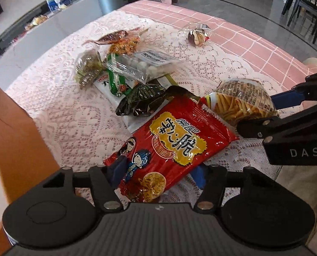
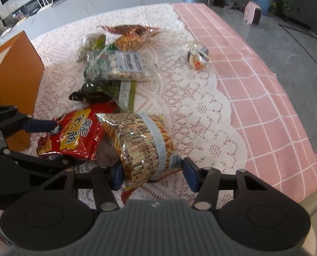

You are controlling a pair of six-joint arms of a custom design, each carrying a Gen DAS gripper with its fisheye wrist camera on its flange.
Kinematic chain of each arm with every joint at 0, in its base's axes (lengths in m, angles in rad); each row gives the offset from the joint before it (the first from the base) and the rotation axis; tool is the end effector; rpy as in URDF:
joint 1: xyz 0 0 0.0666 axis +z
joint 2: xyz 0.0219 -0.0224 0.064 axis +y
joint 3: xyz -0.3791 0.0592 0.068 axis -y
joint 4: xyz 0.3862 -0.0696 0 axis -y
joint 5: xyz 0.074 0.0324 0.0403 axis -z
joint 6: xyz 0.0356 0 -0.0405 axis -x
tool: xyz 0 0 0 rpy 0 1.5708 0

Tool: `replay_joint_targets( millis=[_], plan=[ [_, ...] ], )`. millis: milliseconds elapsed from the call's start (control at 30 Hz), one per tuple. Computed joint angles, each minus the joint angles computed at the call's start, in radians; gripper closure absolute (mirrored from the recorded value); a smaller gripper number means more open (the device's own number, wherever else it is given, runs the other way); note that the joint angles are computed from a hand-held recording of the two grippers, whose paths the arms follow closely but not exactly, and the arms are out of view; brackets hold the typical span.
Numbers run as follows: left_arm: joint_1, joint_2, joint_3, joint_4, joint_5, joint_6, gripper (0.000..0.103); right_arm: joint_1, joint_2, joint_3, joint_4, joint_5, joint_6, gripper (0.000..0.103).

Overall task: Organize snacks
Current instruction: 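Grasp the red chip bag with the left tool while the right tool grasps the gold stick-snack bag, then lift both held bags and carry them over the orange box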

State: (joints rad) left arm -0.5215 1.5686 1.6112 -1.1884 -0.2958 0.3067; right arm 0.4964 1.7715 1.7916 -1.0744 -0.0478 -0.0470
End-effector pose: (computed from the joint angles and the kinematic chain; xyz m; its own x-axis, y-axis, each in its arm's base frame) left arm 0.4552 -0.2500 0.4278 -0.8655 0.1642 -0.4733 0.1165 0.9848 0.1287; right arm 0.5306 0.2889 0.4009 -0.7871 -0.3729 -0.4913 -0.4600 0.8856 0.0647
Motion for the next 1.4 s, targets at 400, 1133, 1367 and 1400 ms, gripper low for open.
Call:
replay_joint_targets(
  millis=[400, 1133, 1367, 1400],
  plan=[
    [-0.053, -0.035, 0.032, -0.045, -0.103, 0.099, 0.045, -0.006, -0.042, -0.051, 0.068, -0.011, -0.019, 0.050],
    [-0.091, -0.208, 0.013, 0.018, -0.169, 0.322, 0.052, -0.001, -0.184, -0.108, 0.147, -0.022, -0.085, 0.052],
    [-0.054, -0.280, -0.007, 0.049, -0.214, 0.373, 0.055, 0.051, -0.174, -0.036, 0.145, -0.070, -0.063, 0.052],
    [-0.044, -0.292, -0.013, 0.055, -0.219, 0.377, 0.055, 0.061, -0.167, -0.023, 0.143, -0.074, -0.060, 0.052]
  ],
)
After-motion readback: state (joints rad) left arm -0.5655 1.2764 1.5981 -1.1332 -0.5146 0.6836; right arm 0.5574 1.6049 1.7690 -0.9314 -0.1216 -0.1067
